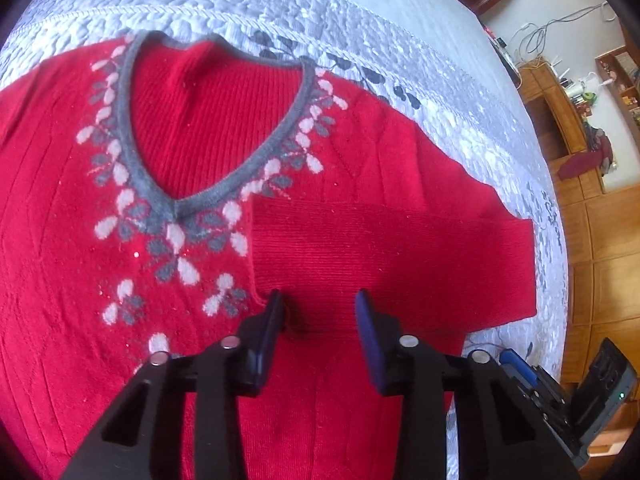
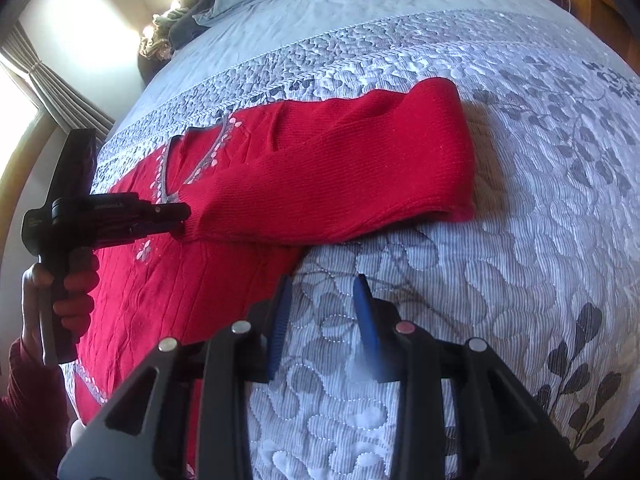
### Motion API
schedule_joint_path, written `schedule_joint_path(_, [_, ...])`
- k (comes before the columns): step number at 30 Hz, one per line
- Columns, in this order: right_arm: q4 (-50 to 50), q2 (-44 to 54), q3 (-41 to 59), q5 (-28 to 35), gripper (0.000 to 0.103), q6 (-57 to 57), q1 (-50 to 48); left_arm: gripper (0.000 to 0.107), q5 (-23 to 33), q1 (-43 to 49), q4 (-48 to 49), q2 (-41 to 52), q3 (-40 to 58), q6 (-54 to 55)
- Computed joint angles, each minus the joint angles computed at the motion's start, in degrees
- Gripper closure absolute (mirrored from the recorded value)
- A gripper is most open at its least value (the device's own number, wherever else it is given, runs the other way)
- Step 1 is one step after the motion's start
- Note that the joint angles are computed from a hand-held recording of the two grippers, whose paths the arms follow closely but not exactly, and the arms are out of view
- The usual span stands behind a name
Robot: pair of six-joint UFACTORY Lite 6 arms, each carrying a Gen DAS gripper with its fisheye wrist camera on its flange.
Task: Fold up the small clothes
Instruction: 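Fold the held sleeve across the sweater body, then open the right gripper, then close the left gripper on the other sleeve cuff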
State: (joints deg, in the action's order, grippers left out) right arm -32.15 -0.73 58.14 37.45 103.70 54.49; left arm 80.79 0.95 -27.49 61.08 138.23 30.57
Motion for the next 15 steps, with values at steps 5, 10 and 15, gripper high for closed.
schedule_joint_path(5, [0.14,-0.08,0.39,0.87,0.07,-0.22,0.3,0.045,-2.47,-0.1,0.35,-2.69,-4.7,0.06])
schedule_joint_path(10, [0.37,-0.33,0.76,1.98,0.07,-0.72,0.58,0.085,-8.32,-0.91,2.77,-7.29,-13.39,1.71])
schedule_joint_path(15, [0.79,-1.65,0.64,4.24,0.07,-0.27,0.89,0.098,-6.45,1.52,-2.2,-6.91,-12.71,1.62])
